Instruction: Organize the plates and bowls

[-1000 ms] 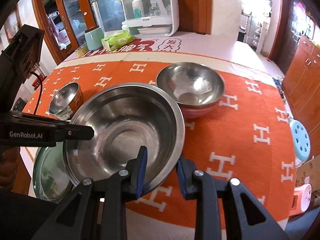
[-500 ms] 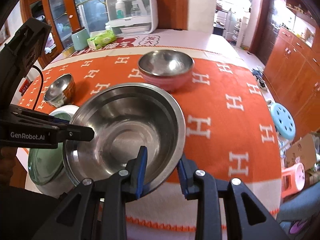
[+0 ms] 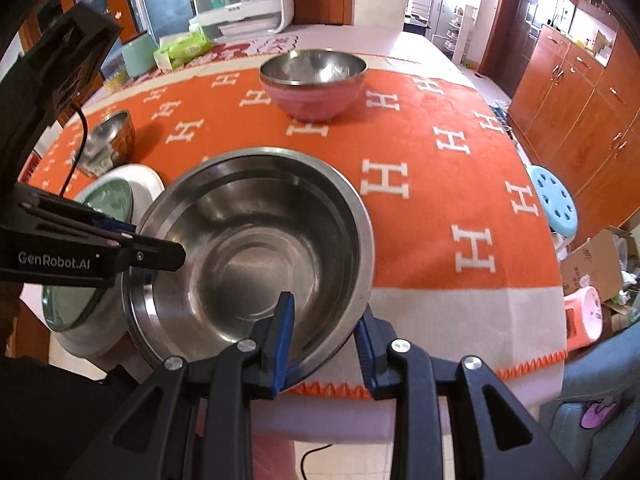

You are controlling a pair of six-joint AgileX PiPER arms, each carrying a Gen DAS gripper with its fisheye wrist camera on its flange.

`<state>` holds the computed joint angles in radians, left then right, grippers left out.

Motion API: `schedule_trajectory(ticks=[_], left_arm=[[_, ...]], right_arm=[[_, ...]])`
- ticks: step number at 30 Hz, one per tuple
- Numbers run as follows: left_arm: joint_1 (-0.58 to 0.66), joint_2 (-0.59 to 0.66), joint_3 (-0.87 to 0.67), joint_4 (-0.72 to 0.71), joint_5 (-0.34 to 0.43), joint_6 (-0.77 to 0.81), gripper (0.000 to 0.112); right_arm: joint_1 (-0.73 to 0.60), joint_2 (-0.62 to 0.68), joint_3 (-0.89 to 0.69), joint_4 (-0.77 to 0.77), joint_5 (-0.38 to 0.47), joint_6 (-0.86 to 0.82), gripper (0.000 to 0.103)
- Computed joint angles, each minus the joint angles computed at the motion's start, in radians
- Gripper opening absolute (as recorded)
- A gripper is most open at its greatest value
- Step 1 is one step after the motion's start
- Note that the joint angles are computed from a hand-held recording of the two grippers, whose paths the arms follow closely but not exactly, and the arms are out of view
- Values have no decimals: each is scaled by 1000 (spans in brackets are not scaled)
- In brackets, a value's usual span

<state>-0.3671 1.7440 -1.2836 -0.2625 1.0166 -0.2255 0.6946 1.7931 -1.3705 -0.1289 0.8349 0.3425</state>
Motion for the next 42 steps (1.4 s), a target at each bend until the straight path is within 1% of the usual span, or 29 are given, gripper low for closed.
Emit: schedule_trajectory(ticks=[5, 9, 11, 13, 14, 15, 16, 22, 23, 25, 27, 29, 33, 38, 42], left_arm=[[7, 9, 14, -25, -10, 60, 24], [10, -14, 35, -38, -37, 134, 32], [8, -22, 34, -32, -48, 157, 35], [13, -27, 28, -40, -45, 190, 38], [21, -25, 21, -53, -38, 210, 41], [37, -30, 18, -85, -29, 251, 49], [43, -30, 12, -101, -27, 270, 53], [86, -75, -16, -91, 10, 336, 54], [103, -93, -7, -106, 9, 359, 54], [132, -129, 10, -117, 4, 391, 58], [124, -145, 10, -84, -8, 367, 62], [138, -173, 16, -62, -5, 362, 62], [187, -219, 41, -88, 0, 406, 63], [230, -277, 85, -123, -19, 445, 63], [260, -337, 121, -144, -53, 482, 63]], right_arm=[[27, 15, 10, -32, 17, 84, 36], [52, 24, 12, -77, 31, 175, 36], [63, 32, 2, -103, 38, 225, 42], [87, 42, -18, -162, 62, 294, 48], [98, 45, -27, -194, 73, 327, 51], [106, 47, -36, -217, 81, 351, 51], [112, 48, -45, -235, 90, 368, 51], [142, 50, -113, -307, 182, 485, 51], [150, 45, -119, -322, 196, 508, 51], [175, 38, -136, -358, 228, 561, 52], [197, 33, -150, -385, 253, 609, 54], [222, 31, -166, -406, 279, 661, 58], [267, 35, -198, -429, 322, 731, 58], [309, 30, -210, -443, 335, 807, 58], [338, 11, -198, -478, 316, 877, 58]])
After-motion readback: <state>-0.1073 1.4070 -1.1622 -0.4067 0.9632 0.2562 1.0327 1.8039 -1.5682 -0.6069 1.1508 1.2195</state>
